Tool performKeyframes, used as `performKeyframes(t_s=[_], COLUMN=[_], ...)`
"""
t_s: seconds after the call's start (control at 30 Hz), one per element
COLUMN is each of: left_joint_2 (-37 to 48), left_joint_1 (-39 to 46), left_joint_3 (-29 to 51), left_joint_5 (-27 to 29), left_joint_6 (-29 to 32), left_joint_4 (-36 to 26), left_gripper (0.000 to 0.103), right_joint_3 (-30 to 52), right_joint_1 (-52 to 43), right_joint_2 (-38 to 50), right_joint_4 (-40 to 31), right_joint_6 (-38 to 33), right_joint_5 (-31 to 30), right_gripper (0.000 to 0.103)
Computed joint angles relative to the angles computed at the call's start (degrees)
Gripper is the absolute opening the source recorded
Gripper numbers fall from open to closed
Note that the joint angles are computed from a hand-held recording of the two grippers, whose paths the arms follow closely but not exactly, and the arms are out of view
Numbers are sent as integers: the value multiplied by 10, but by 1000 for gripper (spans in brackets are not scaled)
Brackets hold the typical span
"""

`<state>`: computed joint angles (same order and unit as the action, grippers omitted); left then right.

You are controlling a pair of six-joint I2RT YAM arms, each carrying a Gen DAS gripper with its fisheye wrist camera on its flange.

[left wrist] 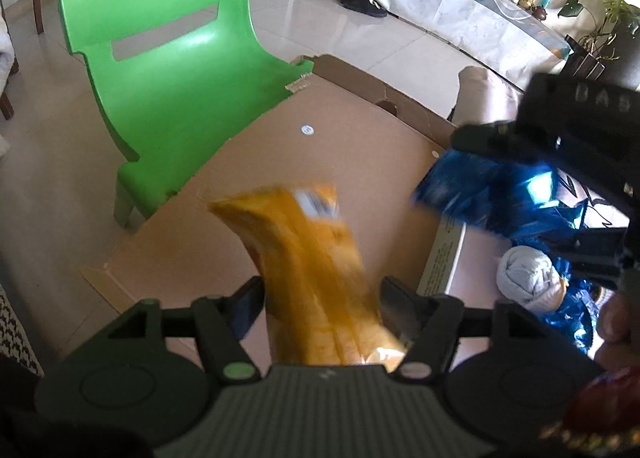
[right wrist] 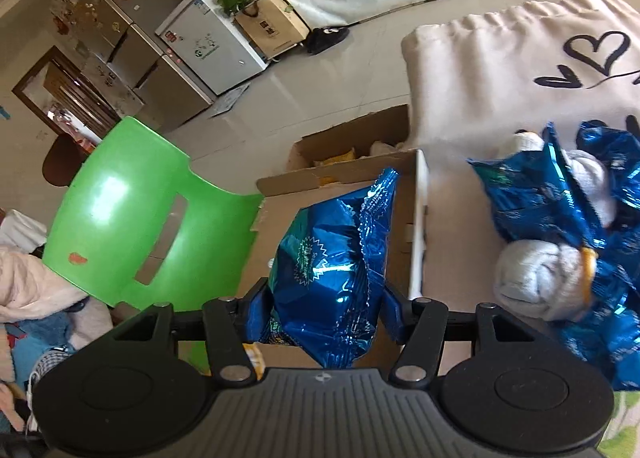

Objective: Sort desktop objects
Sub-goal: 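Carry the yellow bag with the left gripper while the right carries the blue packet toward the box, then open both grippers to drop the yellow bag and blue packet into the box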

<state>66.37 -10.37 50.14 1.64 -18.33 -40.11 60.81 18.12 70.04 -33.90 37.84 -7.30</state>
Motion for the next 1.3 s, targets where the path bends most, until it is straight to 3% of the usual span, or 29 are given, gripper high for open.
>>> performKeyframes(t_s=[0.03, 0.13, 0.23, 0.8, 1.3], left_joint_2=[-4, -12, -11, -44, -112], left_joint_1=[-4, -16, -20, -64, -136], left_joint_3=[-1, 0, 4, -6, -46], left_joint_5=[-7, -28, -31, -34, -4], left_joint_6=[0, -6, -8, 3, 70], left_joint_4=[2, 3, 3, 0, 9], left_gripper=[76, 89, 90, 98, 101], right_joint_3=[-2, 0, 1, -9, -40], right_joint_1=[2, 7, 0, -9, 12], right_joint_2=[-2, -8, -18, -111, -258], right_joint_4=[6, 5, 1, -133, -304], right_joint_6=[-1, -3, -3, 20, 129], right_joint_5=[3, 13, 5, 87, 172], right_gripper=[77, 80, 80, 82, 82])
